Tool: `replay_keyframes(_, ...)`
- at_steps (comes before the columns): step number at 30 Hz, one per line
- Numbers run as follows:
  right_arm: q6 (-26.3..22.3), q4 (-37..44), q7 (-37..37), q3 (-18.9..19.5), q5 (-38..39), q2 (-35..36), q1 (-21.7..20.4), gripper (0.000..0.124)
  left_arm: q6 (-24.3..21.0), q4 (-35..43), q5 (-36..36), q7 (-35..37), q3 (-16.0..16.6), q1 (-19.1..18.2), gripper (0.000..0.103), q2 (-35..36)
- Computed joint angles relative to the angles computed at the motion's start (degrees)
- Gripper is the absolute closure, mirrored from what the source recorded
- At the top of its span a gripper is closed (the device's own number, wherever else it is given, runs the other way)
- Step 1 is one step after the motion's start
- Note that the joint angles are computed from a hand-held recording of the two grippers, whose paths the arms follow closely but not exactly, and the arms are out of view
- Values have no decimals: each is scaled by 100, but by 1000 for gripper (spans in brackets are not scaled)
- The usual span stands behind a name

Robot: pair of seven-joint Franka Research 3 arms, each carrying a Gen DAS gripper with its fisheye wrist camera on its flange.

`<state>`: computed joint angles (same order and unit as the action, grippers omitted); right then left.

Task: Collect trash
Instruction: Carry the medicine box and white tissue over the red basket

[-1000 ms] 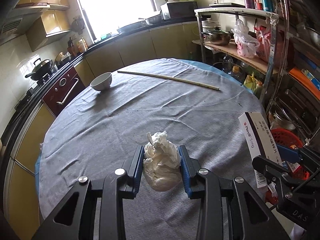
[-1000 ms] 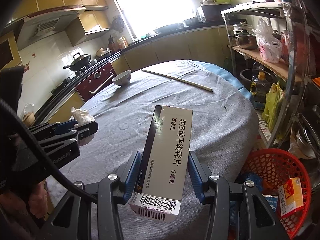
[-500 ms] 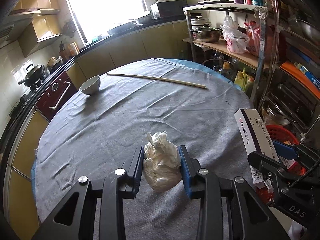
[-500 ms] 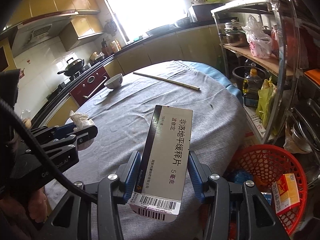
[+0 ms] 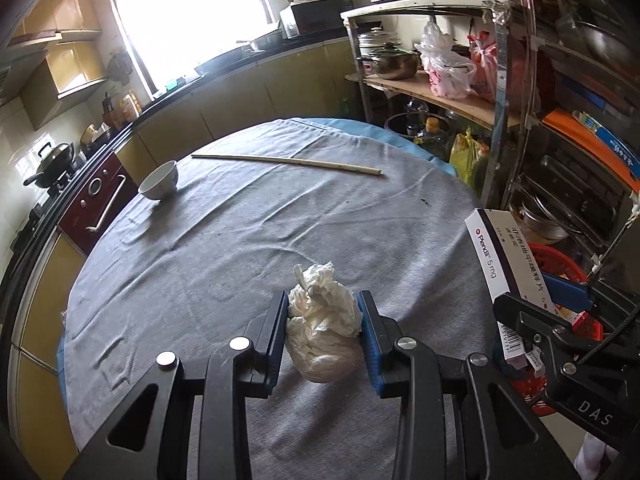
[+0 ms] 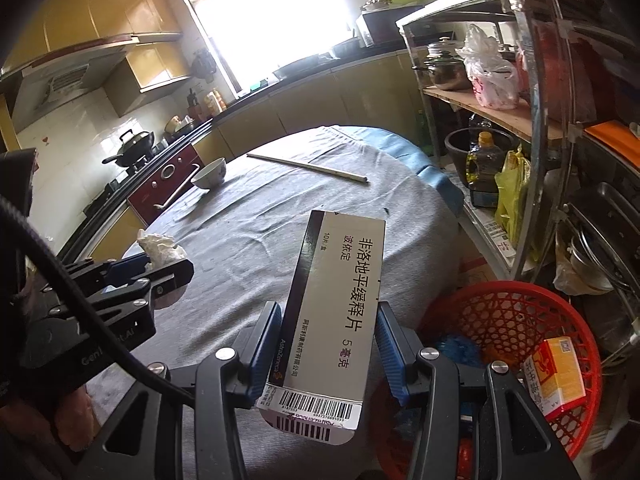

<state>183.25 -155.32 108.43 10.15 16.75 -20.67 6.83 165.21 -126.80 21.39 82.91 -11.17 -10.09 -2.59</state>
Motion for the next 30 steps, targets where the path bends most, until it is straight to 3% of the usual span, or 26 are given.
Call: replay_keyframes(30, -139, -923, 181, -291, 183, -890, -608, 73, -326, 455, 44, 240, -303, -547, 67, 477)
